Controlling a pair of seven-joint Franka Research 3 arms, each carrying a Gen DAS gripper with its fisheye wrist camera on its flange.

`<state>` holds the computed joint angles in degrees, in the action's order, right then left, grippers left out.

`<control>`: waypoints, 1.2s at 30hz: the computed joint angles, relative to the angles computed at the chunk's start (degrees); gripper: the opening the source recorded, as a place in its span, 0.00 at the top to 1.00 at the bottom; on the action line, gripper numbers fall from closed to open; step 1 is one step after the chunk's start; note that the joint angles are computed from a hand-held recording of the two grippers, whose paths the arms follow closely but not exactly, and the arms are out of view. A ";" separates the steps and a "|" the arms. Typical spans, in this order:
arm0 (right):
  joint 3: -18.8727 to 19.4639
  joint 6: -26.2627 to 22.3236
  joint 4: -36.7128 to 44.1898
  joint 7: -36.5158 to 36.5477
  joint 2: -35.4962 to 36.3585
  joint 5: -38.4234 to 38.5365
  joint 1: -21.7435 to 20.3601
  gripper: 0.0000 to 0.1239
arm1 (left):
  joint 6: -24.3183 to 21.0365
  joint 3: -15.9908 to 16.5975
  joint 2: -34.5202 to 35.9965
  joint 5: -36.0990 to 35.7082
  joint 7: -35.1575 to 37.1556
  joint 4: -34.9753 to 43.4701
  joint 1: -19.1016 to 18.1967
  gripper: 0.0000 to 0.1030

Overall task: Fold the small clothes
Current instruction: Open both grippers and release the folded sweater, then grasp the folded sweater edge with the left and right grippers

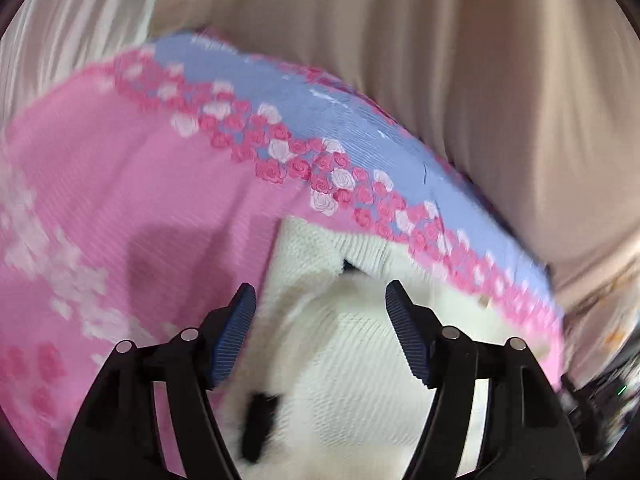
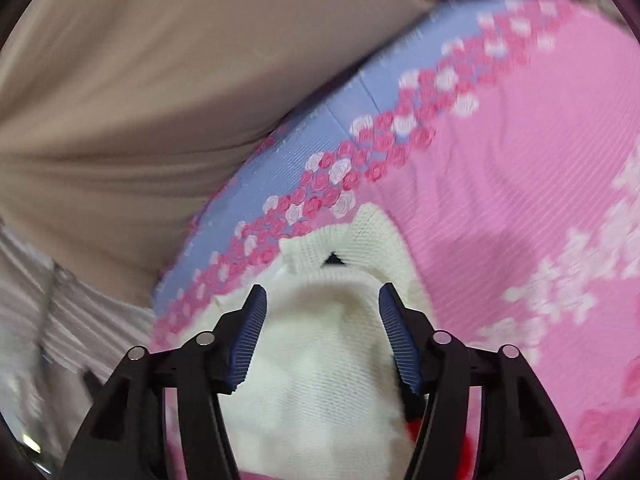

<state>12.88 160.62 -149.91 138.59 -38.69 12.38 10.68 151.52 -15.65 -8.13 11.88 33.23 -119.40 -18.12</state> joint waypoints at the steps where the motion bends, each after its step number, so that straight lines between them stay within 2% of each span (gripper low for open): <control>1: 2.50 -3.70 0.73 0.17 -1.04 -3.03 -2.01 0.52 | -1.21 -0.28 -0.06 1.08 1.00 0.14 -0.13 0.37; 3: 4.33 -9.39 1.72 -0.60 -1.13 -7.05 -3.05 0.52 | -3.15 -0.89 1.44 2.96 1.99 1.60 -0.38 0.37; 7: 4.87 -13.97 7.47 -2.17 7.11 -12.57 -3.63 0.52 | -5.23 -0.79 7.60 1.70 3.85 7.02 -1.11 0.37; 9: 4.62 -13.86 10.09 -1.57 10.78 -15.25 -3.96 0.49 | -5.81 -0.56 10.81 0.00 4.55 9.97 -1.23 0.38; 10: 4.79 -14.54 12.36 -0.62 13.59 -17.05 -4.61 0.47 | -7.50 -0.41 12.85 -1.38 5.31 12.23 -1.16 0.46; 11: 4.64 -15.82 13.76 0.26 15.09 -18.38 -4.60 0.47 | -8.32 -0.39 13.87 -2.20 5.46 13.32 -1.22 0.70; 12: 4.55 -17.19 15.47 1.30 17.29 -19.85 -4.78 0.47 | -10.48 -0.38 15.46 -3.97 6.71 15.38 -1.01 0.89; 13: 4.10 -18.49 16.68 2.14 18.87 -20.45 -4.52 0.62 | -12.36 -0.49 16.40 -6.05 8.13 17.09 -0.71 0.93; 14: 2.53 -18.77 17.43 1.39 20.33 -18.78 -3.29 0.74 | -11.80 -0.43 16.15 -7.06 8.59 17.23 -0.52 0.94; 15: 0.68 -17.69 17.34 -0.29 20.53 -16.37 -1.54 0.93 | -10.69 -0.30 15.08 -6.82 8.96 17.01 -0.50 0.94; 16: -0.88 -16.17 16.89 -1.43 19.78 -14.38 0.06 0.94 | -10.26 -0.22 14.02 -6.33 9.93 17.06 -0.49 0.94; 18: -1.47 -10.12 14.40 -1.19 15.05 -13.93 1.09 0.94 | -10.52 0.19 12.31 -4.79 10.32 17.22 -0.44 0.94; 21: -1.94 -5.52 11.30 0.15 9.39 -12.87 -0.82 0.95 | -12.49 1.11 13.21 -4.22 9.72 18.27 0.41 0.94; 23: -4.30 -6.84 9.96 -1.38 10.08 -9.79 -0.99 0.95 | -15.50 1.12 16.73 -5.84 10.63 20.68 0.83 0.94; 25: -5.74 -11.11 10.71 -3.08 13.18 -7.42 -1.01 0.95 | -15.87 1.08 17.61 -5.28 9.54 21.51 0.46 0.94; 28: -4.74 -6.89 10.21 -2.36 12.34 -6.15 -1.76 0.95 | -15.14 1.17 17.47 -3.38 9.14 22.06 0.19 0.94; 30: -3.88 -8.87 11.73 -2.47 13.20 -7.68 -3.00 0.95 | -16.51 1.07 19.56 -5.34 9.93 24.08 0.68 0.94; 33: -5.19 -11.34 12.69 -2.84 17.22 -6.26 -2.98 0.95 | -18.78 1.09 22.95 -5.71 10.16 26.72 0.47 0.93; 35: -5.55 -12.28 13.62 -3.12 19.54 -5.51 -2.21 0.94 | -17.97 1.18 23.20 -4.64 9.82 26.90 -0.01 0.87; 36: -5.16 -12.84 14.31 -2.29 19.59 -6.31 -2.32 0.89 | -16.91 0.95 22.57 -5.47 9.97 26.22 0.21 0.82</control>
<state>7.72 147.78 -135.61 136.30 -19.10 6.06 8.36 134.61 -14.70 14.45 6.41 43.20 -93.18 -17.91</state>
